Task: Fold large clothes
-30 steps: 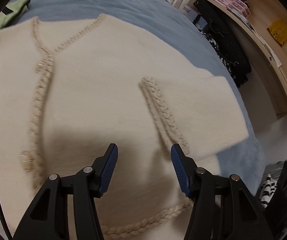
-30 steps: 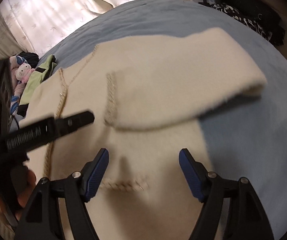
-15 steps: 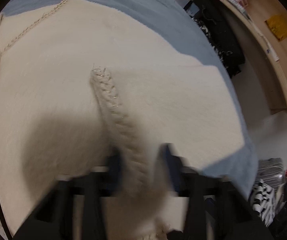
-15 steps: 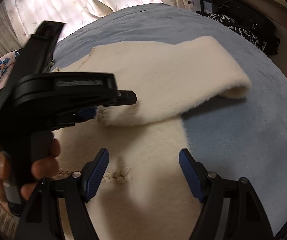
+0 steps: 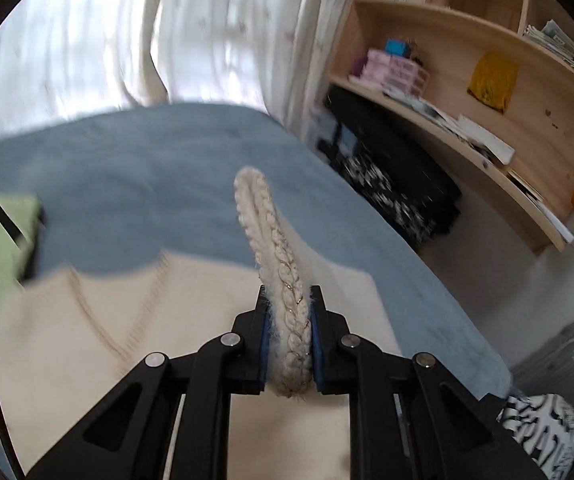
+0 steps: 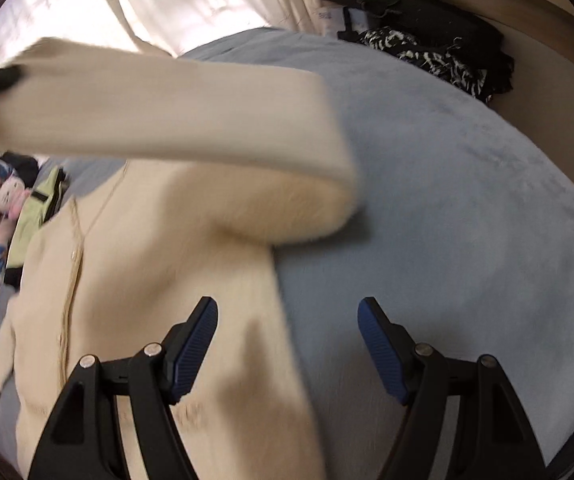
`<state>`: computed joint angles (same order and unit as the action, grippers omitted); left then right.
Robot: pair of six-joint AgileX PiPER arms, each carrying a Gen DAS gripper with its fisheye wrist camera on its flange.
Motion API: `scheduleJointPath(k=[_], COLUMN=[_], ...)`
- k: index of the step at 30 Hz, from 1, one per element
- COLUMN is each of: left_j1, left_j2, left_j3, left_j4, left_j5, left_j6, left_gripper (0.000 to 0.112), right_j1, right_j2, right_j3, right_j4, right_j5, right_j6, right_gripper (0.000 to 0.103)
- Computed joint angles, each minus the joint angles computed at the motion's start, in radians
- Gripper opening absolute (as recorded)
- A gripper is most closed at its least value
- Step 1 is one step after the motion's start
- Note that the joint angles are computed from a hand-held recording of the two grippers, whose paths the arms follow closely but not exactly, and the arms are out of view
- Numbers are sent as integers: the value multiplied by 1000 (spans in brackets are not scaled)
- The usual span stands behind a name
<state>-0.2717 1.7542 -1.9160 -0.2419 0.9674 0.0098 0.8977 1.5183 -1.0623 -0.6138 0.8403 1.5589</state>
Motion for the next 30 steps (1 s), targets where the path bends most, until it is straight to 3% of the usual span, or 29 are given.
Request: scheduleJointPath(k=[5,7,8,9,13,16,19,21,22,26,30], left_j1=[70,119,154,186,312,417,472,504,529,655,718], left_j2=[63,70,68,70,48,17,2,33,47,65,93], left_j3=[-182,-195,-193,-186,-40,199,414,507,569,616,543], left_j4=[61,62,50,45,26,-1,3,8,3,-262,-386], left_j5=[92,101,105,104,58,-43,-137,-160,-192,-134,-39], left_j6=[-34,-25,-4,10,102,210,264,294,322,542,631], left_gripper=[14,14,14,14,14,14,14,14,14,28,44], right_j1=[-106,-130,-136,-145,-101,-79,-61,-32,-18,-7,5], right_j2=[146,220,253,300,375,395,390,383,378,328,254], right_j3=[-134,-212,-251,-308,-419,-453,-443,-438,-435,-411,-389], right_j4=[58,84,106,143,97,102,126,104,102,169,202], right_j5=[-38,-23,-8,21,139,201,228,271,283,261,217], right_j6=[-146,-210,-251,-308,-358,-414,-439,-434,-433,-491,-516], right_gripper=[73,57,32,16,16,21,34,55,57,59,59])
